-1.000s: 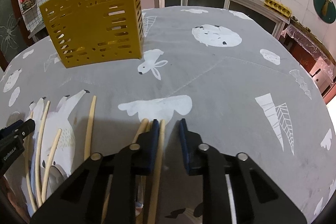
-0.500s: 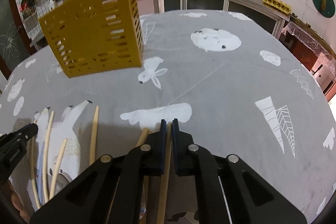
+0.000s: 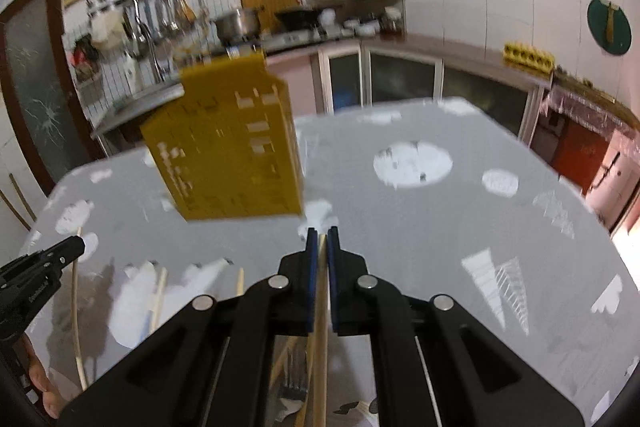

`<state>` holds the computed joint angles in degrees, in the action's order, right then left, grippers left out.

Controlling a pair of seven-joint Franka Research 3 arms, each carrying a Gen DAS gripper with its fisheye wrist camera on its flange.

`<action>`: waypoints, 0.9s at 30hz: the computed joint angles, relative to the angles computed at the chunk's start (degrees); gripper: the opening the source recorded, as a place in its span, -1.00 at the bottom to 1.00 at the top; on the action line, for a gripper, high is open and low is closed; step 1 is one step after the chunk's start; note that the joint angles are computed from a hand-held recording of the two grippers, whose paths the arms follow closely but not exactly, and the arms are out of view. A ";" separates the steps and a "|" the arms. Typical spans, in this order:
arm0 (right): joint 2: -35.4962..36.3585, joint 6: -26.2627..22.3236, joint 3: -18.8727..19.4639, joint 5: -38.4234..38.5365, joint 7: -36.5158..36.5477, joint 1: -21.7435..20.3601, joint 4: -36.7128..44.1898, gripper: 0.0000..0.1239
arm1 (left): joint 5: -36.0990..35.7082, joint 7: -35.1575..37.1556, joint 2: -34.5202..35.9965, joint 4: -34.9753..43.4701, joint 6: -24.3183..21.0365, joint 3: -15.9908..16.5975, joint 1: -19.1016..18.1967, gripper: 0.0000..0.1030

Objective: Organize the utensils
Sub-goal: 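Lift the held chopsticks with both tools and carry them toward the yellow holder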

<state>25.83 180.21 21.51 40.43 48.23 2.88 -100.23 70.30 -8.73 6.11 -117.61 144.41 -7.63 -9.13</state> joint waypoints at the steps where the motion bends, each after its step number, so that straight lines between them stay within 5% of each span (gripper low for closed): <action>1: -0.20 1.27 3.39 1.51 -2.39 -2.69 -0.40 -0.92 | 2.38 -1.88 -0.93 -0.44 -0.23 0.02 -0.32 -0.92; 6: 1.61 8.03 23.35 5.24 -12.15 -18.70 -2.09 -0.92 | 9.56 -8.52 -4.02 -1.96 -1.16 -1.09 -0.44 -0.92; 12: 5.56 16.11 37.99 -2.62 -12.50 -30.38 -6.21 -0.92 | 14.20 -12.68 -5.65 -3.23 -2.14 -2.37 -0.12 -0.92; 19: 7.63 21.94 43.67 -11.73 -8.34 -35.04 -9.02 -0.92 | 18.11 -15.79 -7.14 -4.26 -3.64 -3.14 -0.06 -0.92; 27: 8.59 24.06 43.21 -18.96 -3.14 -34.66 -7.43 -0.92 | 21.95 -17.31 -7.98 -3.35 -5.23 -3.65 0.21 -0.92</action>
<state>34.42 204.27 64.72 21.47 45.09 -31.78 -107.66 92.25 -26.04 -1.87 -120.96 139.18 -11.28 -8.93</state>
